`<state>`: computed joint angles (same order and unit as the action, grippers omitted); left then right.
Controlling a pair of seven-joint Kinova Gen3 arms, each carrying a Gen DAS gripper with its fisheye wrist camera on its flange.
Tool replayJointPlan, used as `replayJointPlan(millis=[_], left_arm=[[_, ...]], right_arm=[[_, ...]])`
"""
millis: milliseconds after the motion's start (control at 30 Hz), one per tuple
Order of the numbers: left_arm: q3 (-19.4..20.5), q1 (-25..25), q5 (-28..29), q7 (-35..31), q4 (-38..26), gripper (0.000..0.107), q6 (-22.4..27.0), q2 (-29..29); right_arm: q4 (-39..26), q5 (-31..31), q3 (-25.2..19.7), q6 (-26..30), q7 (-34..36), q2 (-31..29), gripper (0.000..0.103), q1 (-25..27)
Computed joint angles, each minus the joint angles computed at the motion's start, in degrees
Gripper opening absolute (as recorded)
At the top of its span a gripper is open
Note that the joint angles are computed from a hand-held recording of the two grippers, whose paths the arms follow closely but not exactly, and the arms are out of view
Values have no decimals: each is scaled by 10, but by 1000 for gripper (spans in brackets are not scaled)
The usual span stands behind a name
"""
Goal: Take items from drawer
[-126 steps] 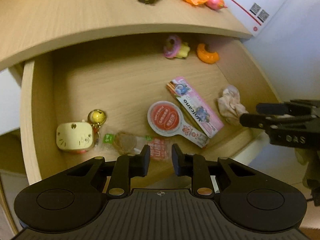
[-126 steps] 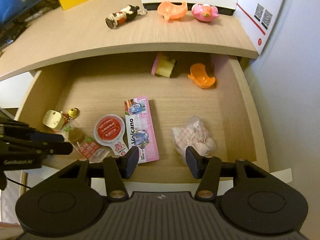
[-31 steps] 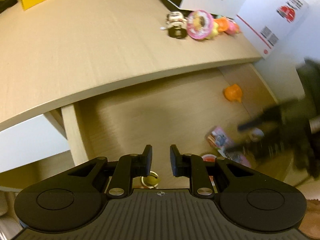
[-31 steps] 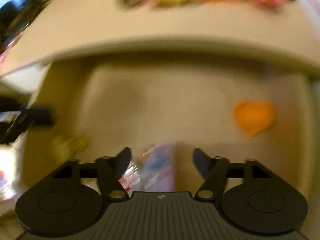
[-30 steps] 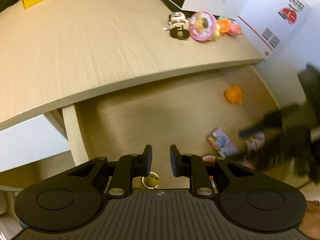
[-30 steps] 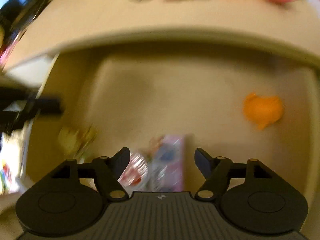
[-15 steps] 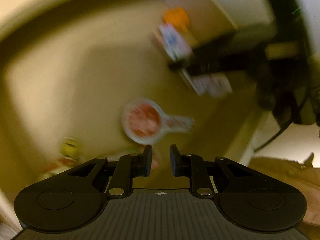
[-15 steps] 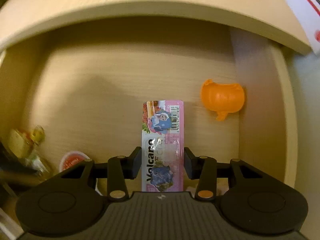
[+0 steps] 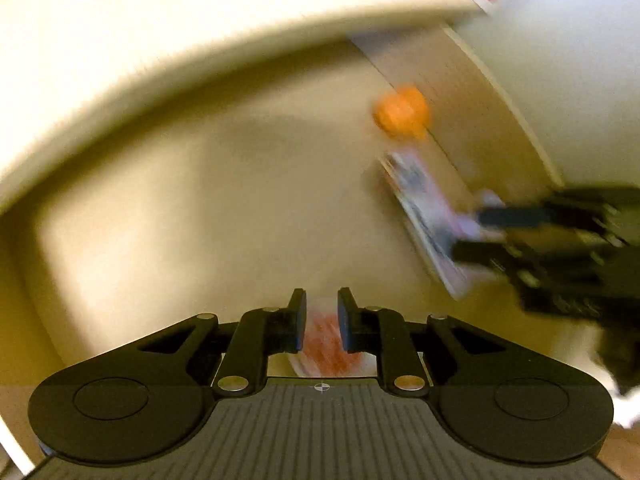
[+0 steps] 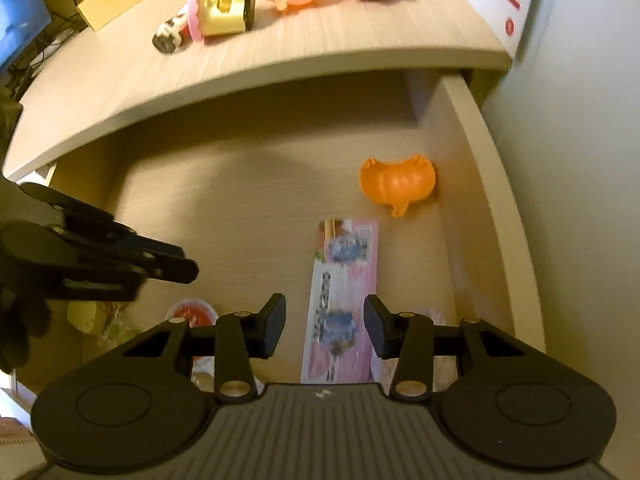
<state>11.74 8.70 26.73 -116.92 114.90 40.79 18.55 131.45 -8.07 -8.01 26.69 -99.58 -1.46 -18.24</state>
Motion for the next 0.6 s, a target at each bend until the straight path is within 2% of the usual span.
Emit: replayJointPlan(millis=[67, 133, 167, 233, 300, 367, 500, 533, 600], left_arm=[[41, -37, -5, 6, -3, 18, 47, 27], [88, -66, -36, 46, -28, 18, 93, 71], [97, -65, -49, 67, -42, 18, 109, 89], [85, -44, -47, 82, -50, 18, 114, 107], [52, -16, -26, 85, -38, 17, 84, 99], [43, -15, -8, 88, -20, 18, 41, 84], [-38, 61, -12, 97, 1, 18, -52, 41], [-41, 70, -29, 109, 5, 18, -75, 34], [-17, 57, -48, 127, 18, 19, -114, 21]], right_arm=[[10, -19, 2, -6, 20, 3, 43, 1], [5, -17, 1, -5, 14, 11, 43, 0], [3, -7, -1, -3, 0, 12, 43, -2], [4, 0, 3, 4, 0, 3, 43, 1], [3, 15, 0, 6, -16, -1, 44, 2], [3, 28, -1, 11, -28, -9, 45, 3], [9, 45, -3, 5, -52, -5, 47, 4], [10, 44, -3, 2, -55, -2, 47, 3], [12, 44, -5, -4, -61, 2, 47, 0]])
